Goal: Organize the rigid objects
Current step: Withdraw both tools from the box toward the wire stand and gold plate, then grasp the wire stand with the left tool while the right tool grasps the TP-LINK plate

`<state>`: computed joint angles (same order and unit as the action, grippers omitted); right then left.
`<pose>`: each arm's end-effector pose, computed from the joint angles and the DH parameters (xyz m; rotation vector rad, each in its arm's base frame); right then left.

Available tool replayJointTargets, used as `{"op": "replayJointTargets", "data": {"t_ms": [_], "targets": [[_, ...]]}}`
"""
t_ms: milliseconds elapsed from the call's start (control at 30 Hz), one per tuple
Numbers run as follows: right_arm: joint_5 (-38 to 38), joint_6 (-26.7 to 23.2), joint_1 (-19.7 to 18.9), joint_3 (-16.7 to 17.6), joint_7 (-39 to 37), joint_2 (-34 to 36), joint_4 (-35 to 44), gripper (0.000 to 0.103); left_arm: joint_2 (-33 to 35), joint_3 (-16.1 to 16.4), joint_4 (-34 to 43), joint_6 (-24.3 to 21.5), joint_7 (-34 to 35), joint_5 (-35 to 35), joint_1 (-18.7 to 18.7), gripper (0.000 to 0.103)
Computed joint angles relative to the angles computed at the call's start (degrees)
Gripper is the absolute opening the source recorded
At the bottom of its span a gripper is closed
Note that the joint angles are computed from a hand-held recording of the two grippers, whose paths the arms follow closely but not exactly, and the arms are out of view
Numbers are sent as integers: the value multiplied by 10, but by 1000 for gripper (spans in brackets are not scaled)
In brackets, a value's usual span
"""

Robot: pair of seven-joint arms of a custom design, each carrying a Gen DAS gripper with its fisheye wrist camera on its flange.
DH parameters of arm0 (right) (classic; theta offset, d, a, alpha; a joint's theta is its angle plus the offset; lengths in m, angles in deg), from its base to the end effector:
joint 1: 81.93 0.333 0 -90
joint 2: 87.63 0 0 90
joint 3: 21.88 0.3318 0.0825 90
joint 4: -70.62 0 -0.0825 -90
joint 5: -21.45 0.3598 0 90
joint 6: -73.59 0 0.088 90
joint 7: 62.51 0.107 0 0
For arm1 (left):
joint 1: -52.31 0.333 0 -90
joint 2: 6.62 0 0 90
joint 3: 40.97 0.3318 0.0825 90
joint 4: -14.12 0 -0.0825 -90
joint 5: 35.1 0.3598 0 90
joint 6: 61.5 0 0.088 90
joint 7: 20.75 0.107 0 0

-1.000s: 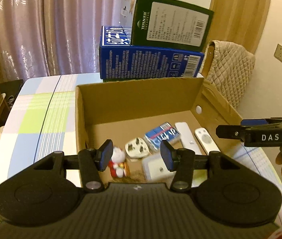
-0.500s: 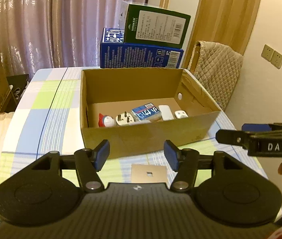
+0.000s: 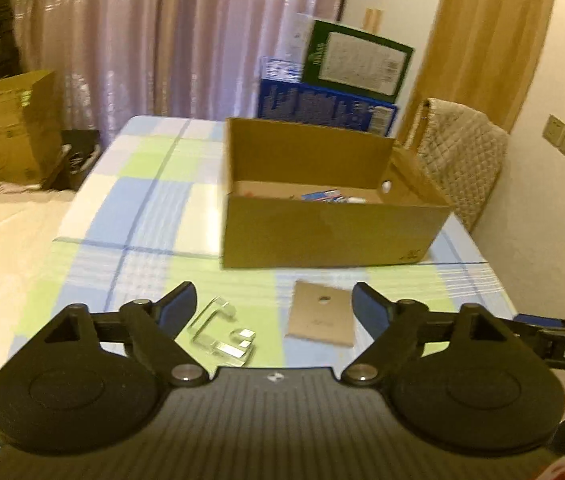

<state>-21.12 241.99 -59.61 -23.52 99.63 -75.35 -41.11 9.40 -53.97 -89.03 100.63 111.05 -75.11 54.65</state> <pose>0.5676 0.2624 0.4775 -1.4735 1.8433 -0.5055 0.6529 -0.0733 0.4992 -1.5336 2.0652 -1.0729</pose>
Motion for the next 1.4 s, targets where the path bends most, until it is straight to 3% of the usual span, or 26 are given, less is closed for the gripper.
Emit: {"op": "replayJointTargets", "data": {"t_ms": [267, 600, 1033, 1167, 1400], "targets": [[-2, 1, 4, 13, 14, -16, -47, 85, -38, 13, -84, 46, 17, 6, 3, 85], [-2, -3, 5, 16, 21, -19, -60, 85, -36, 10, -93, 27, 61, -20, 9, 85], [22, -14, 7, 19, -5, -1, -42, 85, -19, 6, -73, 5, 97, -37, 17, 85], [31, -19, 10, 17, -15, 12, -30, 85, -3, 1, -49, -21, 130, -49, 29, 85], [31, -19, 21, 2, -16, 41, -5, 85, 54, 7, 14, -57, 153, 0, 29, 85]]}}
